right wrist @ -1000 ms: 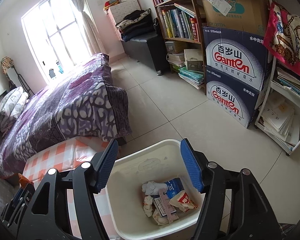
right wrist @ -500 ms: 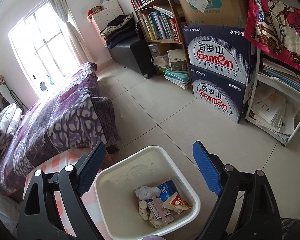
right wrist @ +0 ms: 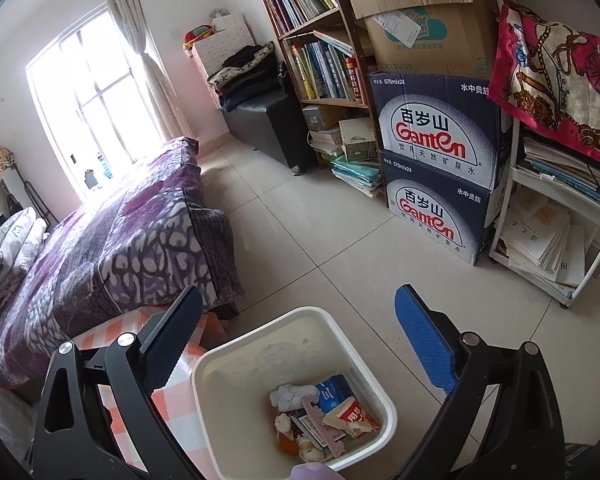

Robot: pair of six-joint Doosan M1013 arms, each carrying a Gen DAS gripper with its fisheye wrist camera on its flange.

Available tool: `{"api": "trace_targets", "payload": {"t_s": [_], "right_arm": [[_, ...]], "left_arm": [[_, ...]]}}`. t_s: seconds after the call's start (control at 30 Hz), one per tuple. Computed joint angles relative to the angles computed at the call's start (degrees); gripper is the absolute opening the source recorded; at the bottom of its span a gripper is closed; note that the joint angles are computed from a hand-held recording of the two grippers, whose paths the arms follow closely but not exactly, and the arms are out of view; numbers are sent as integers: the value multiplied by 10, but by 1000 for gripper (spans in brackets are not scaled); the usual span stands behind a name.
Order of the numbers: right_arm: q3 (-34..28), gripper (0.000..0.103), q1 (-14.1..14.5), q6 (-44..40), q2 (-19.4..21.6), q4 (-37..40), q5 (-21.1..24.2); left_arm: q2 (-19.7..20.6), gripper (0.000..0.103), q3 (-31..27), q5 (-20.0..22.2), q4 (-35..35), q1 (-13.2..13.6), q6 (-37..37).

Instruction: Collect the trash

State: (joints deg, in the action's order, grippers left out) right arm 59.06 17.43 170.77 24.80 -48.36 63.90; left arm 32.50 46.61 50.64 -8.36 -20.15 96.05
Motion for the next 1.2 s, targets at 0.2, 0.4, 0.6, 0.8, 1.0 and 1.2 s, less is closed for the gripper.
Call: {"api": "trace_targets", "payload": {"t_s": [0.2,0.4,0.6,0.8,1.0,1.2], "right_arm": [[-16,96,19,-29,12,-41,7],[-21,96,38,-44,15,-67,13],[-21,96,56,-62,16,-55,18],[-13,96,78,-85,17,-47,15],[9,96,101,-104,15,-71,-14],[8,96,110,-146,22,-68,-38]], "left_arm": [[-23,90,29,-29,55,10,-59],[-54,96,82,-79,134,19,-133],[-85,96,136,-122,226,22,-196],[-111,96,182,-148,268,33,-243],[-130,96,218,-157,277,48,-291],[-133,96,223,-155,267,53,-290]]}}
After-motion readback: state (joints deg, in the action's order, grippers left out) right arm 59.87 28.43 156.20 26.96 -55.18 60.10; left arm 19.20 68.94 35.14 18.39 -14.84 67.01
